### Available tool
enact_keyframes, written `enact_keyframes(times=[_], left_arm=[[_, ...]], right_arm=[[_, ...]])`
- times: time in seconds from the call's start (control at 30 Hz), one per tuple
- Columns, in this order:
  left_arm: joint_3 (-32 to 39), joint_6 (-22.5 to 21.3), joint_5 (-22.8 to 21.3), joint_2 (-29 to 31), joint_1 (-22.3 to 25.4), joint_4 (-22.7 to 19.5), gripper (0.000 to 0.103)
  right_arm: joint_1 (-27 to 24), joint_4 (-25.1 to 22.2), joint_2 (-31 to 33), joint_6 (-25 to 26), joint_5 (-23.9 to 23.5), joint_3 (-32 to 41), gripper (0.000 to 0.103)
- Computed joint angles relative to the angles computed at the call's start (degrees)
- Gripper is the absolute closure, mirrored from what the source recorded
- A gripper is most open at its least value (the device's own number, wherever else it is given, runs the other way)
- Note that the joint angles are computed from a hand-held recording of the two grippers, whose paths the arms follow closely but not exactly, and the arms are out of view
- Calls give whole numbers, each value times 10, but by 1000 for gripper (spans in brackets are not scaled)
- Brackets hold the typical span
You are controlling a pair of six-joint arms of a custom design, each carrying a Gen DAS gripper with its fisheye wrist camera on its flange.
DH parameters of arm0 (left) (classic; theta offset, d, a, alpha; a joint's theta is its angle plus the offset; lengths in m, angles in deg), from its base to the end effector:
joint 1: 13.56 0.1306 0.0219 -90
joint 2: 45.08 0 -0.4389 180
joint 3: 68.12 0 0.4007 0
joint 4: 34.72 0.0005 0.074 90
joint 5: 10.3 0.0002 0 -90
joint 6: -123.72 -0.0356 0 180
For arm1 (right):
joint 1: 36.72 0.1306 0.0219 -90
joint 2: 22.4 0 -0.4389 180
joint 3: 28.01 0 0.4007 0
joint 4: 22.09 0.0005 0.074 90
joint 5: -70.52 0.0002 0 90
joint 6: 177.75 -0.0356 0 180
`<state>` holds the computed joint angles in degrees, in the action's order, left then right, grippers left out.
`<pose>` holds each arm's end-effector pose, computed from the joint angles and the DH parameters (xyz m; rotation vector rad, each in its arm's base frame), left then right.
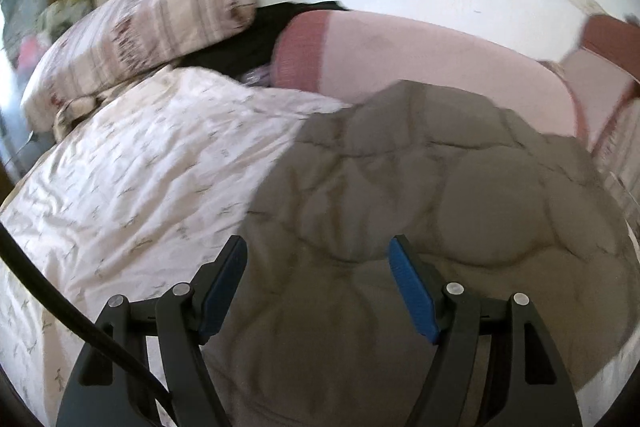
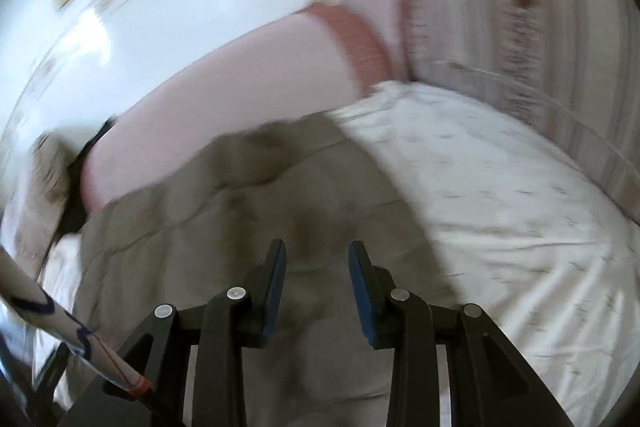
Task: Fold large clothes
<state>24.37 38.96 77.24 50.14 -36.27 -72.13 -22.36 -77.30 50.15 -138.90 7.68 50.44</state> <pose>0.5038 -0.2097 0.4778 0.3236 2.2561 -0.2083 0.3506 0.0725 0.5102 0.9221 2.1194 -0.0058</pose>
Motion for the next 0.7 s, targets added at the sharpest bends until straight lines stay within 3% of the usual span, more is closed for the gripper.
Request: enact_keyframes(times=[0.1, 0.2, 0.3, 0.7], left_arm=[[-11, -29, -8, -5, -17, 11, 30], [-8, -48, -21, 5, -28, -7, 30], [-14, -55, -31, 7, -32, -1, 30], [-35, -65, -64, -1, -41, 29, 30]], right_arm=[[32, 8, 32, 27, -13, 15, 68], [51, 3, 59, 44, -20, 26, 65], [53, -15, 80, 51, -18, 29, 60], [57, -33, 94, 61, 2, 28, 56]])
